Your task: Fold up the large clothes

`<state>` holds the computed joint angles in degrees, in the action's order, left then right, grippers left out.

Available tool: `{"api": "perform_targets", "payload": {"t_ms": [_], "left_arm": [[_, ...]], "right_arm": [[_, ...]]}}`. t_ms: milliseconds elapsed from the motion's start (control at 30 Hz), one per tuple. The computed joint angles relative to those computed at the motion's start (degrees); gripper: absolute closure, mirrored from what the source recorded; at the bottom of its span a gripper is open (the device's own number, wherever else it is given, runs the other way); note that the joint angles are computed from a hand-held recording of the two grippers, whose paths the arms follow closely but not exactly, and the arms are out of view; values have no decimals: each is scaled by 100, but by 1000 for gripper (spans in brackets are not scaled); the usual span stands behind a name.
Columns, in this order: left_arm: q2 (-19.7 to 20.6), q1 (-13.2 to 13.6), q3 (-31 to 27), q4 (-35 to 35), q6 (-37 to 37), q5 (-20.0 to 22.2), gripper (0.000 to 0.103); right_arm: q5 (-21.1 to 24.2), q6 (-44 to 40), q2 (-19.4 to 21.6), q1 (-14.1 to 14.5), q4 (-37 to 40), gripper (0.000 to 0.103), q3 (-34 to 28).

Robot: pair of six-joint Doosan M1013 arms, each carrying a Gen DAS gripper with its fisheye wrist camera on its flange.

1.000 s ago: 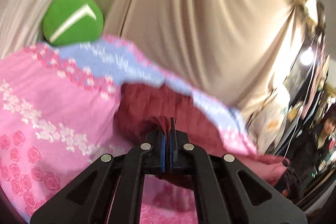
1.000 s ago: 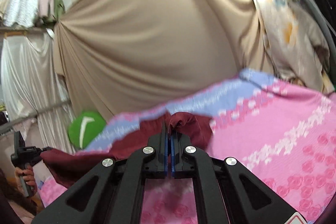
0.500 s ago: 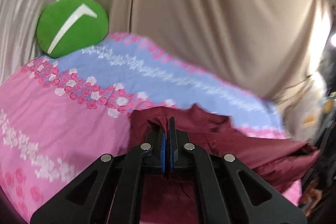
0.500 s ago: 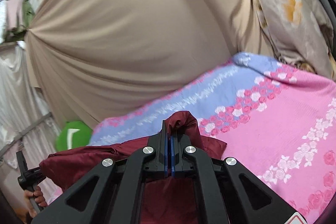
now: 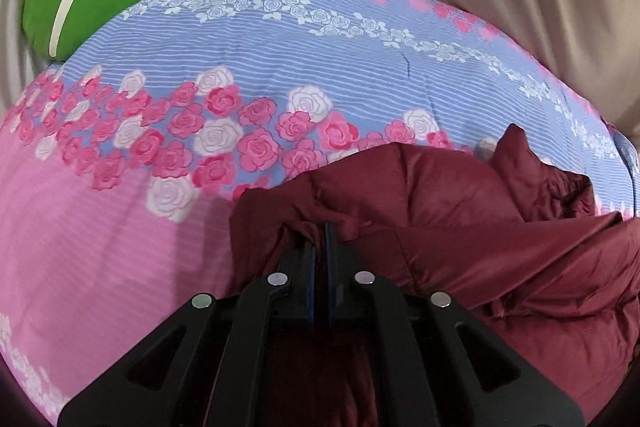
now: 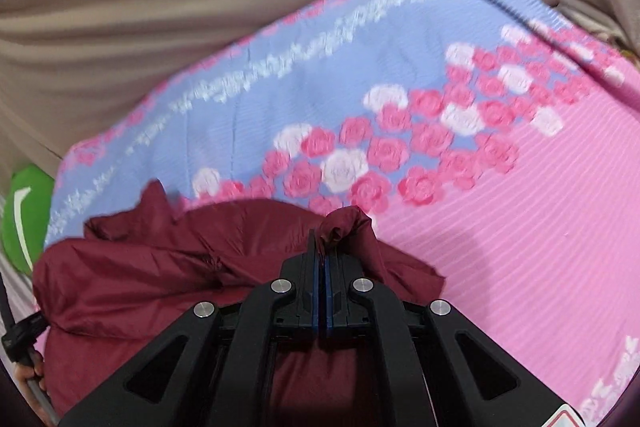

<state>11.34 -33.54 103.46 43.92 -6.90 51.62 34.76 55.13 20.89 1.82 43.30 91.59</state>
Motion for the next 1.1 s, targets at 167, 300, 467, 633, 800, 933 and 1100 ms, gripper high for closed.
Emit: {"api": "perform_targets", "payload": {"t_ms": [167, 300, 467, 633, 800, 933, 1100], "left_arm": [[-177, -116, 179, 401, -427, -86, 91], [-528, -647, 223, 1372, -984, 807, 51], [-665, -1274, -41, 1721, -121, 848, 51], [-228, -1418, -330, 532, 1313, -407, 51], [11, -1368, -177, 23, 1268, -378, 55], [-185, -1311, 152, 263, 510, 546, 62], [-476, -1160, 447, 148, 258, 579, 62]], "right_arm": [[-34, -261, -130, -42, 133, 95, 63], [-513, -1032, -721, -153, 674, 88, 491], [250, -2513, -1354, -119, 1302, 88, 999], [1863, -3329, -1453, 211, 1239, 88, 1455], [606, -3352, -1583, 364, 525, 102, 1864], [239, -2268, -1367, -217, 145, 103, 1765], [131, -1216, -1242, -619, -266, 103, 1569]]}}
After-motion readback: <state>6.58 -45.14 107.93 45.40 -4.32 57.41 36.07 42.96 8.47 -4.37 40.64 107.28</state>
